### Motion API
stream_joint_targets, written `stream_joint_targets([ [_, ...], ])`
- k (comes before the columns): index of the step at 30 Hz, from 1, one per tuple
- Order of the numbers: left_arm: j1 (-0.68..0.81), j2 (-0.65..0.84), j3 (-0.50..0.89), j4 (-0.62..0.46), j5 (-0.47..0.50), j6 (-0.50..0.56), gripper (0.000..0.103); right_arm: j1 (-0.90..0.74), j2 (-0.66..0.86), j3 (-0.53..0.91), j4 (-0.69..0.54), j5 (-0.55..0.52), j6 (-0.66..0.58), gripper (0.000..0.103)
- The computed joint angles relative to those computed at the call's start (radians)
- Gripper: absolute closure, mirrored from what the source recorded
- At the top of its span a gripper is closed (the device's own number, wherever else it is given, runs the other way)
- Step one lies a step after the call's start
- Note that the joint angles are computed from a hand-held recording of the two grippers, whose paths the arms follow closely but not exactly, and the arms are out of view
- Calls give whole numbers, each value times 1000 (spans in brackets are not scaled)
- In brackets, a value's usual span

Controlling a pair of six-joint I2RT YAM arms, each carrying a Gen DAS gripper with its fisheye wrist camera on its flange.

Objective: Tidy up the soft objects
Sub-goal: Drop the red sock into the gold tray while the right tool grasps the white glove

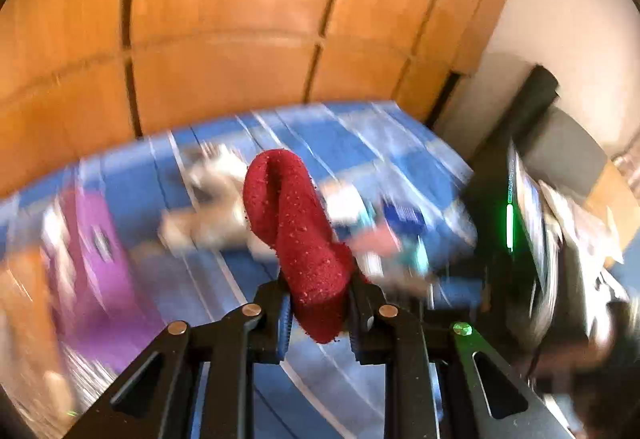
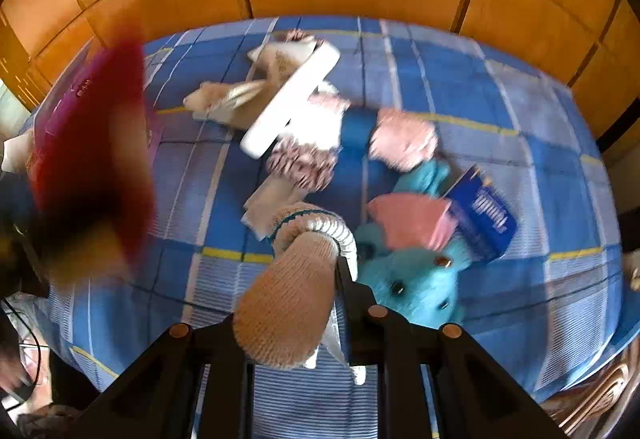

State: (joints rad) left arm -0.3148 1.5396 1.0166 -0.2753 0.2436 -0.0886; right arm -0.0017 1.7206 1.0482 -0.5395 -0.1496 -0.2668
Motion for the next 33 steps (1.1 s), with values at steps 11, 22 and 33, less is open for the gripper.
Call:
stream_joint_targets([
  [11, 423, 10, 168, -45, -87, -43, 80, 109, 46, -62, 50, 72, 96, 86],
  [22, 976, -194, -308, 59, 39, 85, 80, 166, 28, -136, 130, 137, 166, 85],
  [33, 1069, -115, -438, 100, 103, 192, 44, 199, -114, -312, 221, 167, 244, 85],
])
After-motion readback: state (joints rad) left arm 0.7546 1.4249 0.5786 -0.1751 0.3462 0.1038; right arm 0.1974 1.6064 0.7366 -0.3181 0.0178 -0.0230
